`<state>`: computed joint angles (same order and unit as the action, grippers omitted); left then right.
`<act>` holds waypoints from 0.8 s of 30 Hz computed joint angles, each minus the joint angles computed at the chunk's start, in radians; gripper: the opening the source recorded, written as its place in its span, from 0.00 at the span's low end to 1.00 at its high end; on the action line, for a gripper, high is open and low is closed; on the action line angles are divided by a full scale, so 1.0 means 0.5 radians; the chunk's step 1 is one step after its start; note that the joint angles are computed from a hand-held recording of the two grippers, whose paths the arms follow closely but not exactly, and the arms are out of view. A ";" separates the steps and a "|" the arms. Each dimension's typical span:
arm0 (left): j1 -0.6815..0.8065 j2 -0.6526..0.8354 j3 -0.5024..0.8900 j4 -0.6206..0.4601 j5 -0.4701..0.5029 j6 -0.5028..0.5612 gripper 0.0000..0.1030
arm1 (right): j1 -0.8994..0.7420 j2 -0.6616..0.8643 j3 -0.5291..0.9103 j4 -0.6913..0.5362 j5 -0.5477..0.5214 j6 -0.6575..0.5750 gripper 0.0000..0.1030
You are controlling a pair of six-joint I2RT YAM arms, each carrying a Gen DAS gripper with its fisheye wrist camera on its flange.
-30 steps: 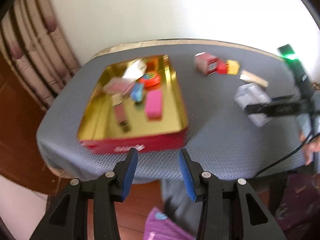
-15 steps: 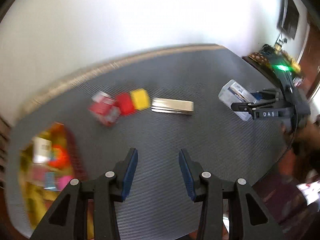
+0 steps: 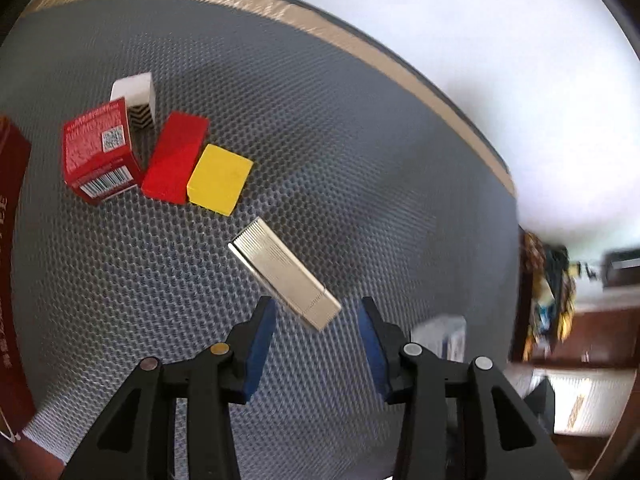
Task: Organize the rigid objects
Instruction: 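Grasp the silver ribbed bar with the left gripper while the right gripper holds the toothbrush box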
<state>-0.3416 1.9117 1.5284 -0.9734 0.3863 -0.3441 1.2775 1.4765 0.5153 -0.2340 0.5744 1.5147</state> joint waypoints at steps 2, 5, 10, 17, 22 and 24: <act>-0.058 0.037 0.031 0.012 -0.133 -0.091 0.42 | 0.054 -0.059 -0.061 0.004 0.038 0.038 0.60; -0.113 0.091 0.076 -0.003 -0.244 -0.204 0.42 | 0.139 -0.197 -0.185 0.022 0.090 0.122 0.60; -0.189 0.204 0.168 -0.056 -0.372 -0.347 0.42 | 0.224 -0.435 -0.362 0.021 0.138 0.199 0.60; -0.260 0.316 0.216 -0.027 -0.402 -0.531 0.44 | 0.322 -0.660 -0.497 -0.027 0.189 0.296 0.60; -0.322 0.247 0.105 0.053 -0.479 -0.499 0.31 | 0.204 -0.847 -0.604 0.016 0.153 0.163 0.60; -0.328 0.135 -0.025 0.088 -0.512 -0.421 0.30 | 0.205 -0.860 -0.594 -0.027 0.155 0.159 0.60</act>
